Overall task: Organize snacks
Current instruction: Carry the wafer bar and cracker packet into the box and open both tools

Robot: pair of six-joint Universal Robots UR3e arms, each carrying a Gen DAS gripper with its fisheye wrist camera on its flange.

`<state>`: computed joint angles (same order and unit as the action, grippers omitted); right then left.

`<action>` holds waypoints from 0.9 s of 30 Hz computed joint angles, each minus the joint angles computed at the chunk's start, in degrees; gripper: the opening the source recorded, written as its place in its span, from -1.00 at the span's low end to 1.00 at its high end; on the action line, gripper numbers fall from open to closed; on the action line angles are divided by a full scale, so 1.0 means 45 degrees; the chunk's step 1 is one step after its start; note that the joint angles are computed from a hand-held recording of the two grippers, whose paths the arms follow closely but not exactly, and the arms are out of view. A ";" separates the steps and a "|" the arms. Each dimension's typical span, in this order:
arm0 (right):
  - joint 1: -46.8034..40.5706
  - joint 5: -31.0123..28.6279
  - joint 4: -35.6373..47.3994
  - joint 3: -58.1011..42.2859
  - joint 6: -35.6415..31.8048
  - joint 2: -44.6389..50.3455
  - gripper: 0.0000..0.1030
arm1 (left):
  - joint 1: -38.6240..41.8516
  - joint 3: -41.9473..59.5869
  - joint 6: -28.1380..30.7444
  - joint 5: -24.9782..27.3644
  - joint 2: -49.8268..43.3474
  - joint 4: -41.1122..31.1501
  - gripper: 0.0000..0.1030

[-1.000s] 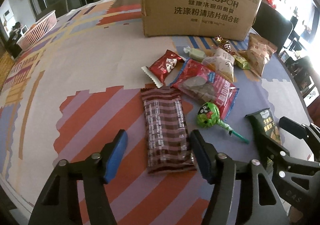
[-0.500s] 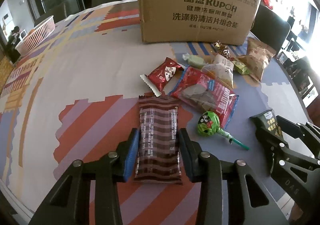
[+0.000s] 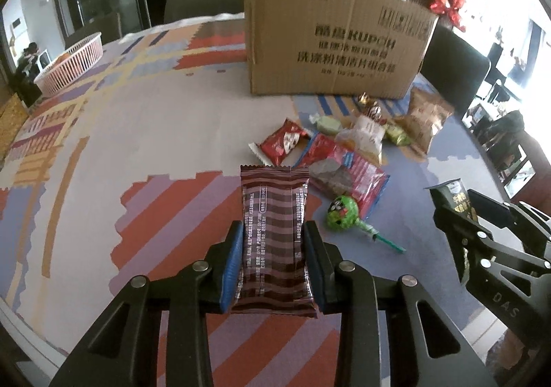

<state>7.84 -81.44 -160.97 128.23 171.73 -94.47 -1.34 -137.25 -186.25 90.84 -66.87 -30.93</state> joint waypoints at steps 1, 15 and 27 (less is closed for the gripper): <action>-0.0005 0.0049 0.0035 -0.0032 -0.0032 -0.0116 -0.11 | 0.0006 0.0070 0.0002 -0.0025 0.0173 -0.0117 -0.33; -0.0347 0.0855 0.0451 -0.1113 0.0015 -0.0902 -0.11 | 0.0099 0.1747 0.0286 -0.0271 0.0947 -0.0612 -0.33; -0.0541 0.1436 0.0789 -0.3545 0.0240 -0.0254 -0.11 | 0.0224 0.4211 0.0625 -0.0238 -0.0334 -0.0337 -0.33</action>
<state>5.41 -74.98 -157.42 112.28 172.81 -95.61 -0.33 -118.31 -183.44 89.77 -68.37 -32.44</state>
